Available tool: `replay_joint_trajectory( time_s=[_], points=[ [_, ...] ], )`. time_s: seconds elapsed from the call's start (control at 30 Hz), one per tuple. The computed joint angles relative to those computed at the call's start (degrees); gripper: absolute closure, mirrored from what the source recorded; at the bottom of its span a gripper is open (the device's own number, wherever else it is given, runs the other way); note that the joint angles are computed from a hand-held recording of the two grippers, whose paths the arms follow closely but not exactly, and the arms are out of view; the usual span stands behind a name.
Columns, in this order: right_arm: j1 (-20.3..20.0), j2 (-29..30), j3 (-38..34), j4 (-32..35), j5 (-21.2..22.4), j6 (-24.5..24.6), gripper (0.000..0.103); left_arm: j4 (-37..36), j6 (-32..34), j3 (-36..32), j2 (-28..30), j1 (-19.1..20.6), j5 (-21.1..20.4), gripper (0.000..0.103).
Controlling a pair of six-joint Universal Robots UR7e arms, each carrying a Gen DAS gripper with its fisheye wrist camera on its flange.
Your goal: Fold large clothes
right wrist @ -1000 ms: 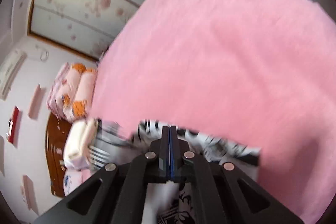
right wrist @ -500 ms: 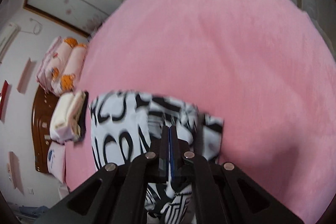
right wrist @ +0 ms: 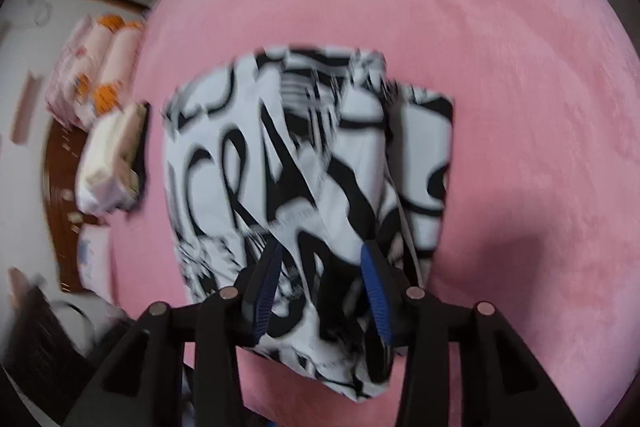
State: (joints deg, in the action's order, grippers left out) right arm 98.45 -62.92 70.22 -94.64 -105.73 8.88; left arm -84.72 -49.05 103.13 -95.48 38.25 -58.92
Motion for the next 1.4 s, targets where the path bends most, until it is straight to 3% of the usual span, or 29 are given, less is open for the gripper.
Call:
replay_joint_trajectory(
  time_s=[0.13, 0.27, 0.33, 0.4, 0.5, 0.57, 0.7, 0.77, 0.83, 0.97, 1.17, 1.27, 1.4],
  points=[
    [0.49, -0.86, 2.54, 1.96, -2.67, 2.05, 0.062, 4.88, -6.83, -2.11, 0.40, 2.28, 0.77, 0.020],
    [1.72, -1.24, 5.21, 1.40, -8.73, 1.26, 0.062, 8.47, -13.48, -1.97, 0.01, 5.42, -0.31, 0.020],
    [2.32, -1.36, 6.07, 0.71, -10.58, -0.55, 0.069, 7.66, -15.02, -1.22, -1.32, 7.30, -2.02, 0.020],
    [2.21, -1.70, 6.90, 0.23, -9.00, -2.33, 0.086, 6.83, -15.75, -0.24, -2.77, 8.81, -3.62, 0.020],
    [2.31, -2.07, 8.14, -2.10, -9.29, -2.16, 0.090, 5.88, -16.41, 0.57, -3.33, 10.36, -4.35, 0.023],
    [2.58, -3.23, 10.38, -5.39, -10.36, -2.89, 0.092, 4.95, -15.46, 0.99, -3.29, 10.85, -4.73, 0.032],
    [3.49, -4.56, 13.19, -9.33, -12.64, -2.20, 0.095, 4.51, -12.90, 0.84, -2.91, 10.30, -4.79, 0.045],
    [3.73, -5.54, 14.81, -10.88, -14.32, -1.39, 0.096, 4.74, -11.52, 0.91, -2.64, 10.03, -4.82, 0.059],
    [4.08, -6.33, 16.48, -12.14, -16.19, -0.59, 0.096, 5.98, -10.94, 0.93, -2.13, 9.59, -4.07, 0.065],
    [2.72, -7.96, 18.83, -12.24, -15.85, 3.67, 0.096, 6.19, -10.88, 1.97, -2.48, 9.35, -3.00, 0.072],
    [3.06, -6.12, 20.08, -15.70, -19.30, 2.16, 0.092, 8.10, -11.82, 1.81, -0.95, 10.39, -1.02, 0.077],
    [3.85, -5.70, 20.32, -18.11, -18.69, 4.46, 0.090, 9.21, -12.82, 1.63, -0.65, 8.92, 0.95, 0.077],
    [5.28, -7.18, 21.16, -19.77, -19.01, 2.74, 0.090, 12.29, -14.43, 0.34, 0.42, 6.38, 3.35, 0.079]
  ],
)
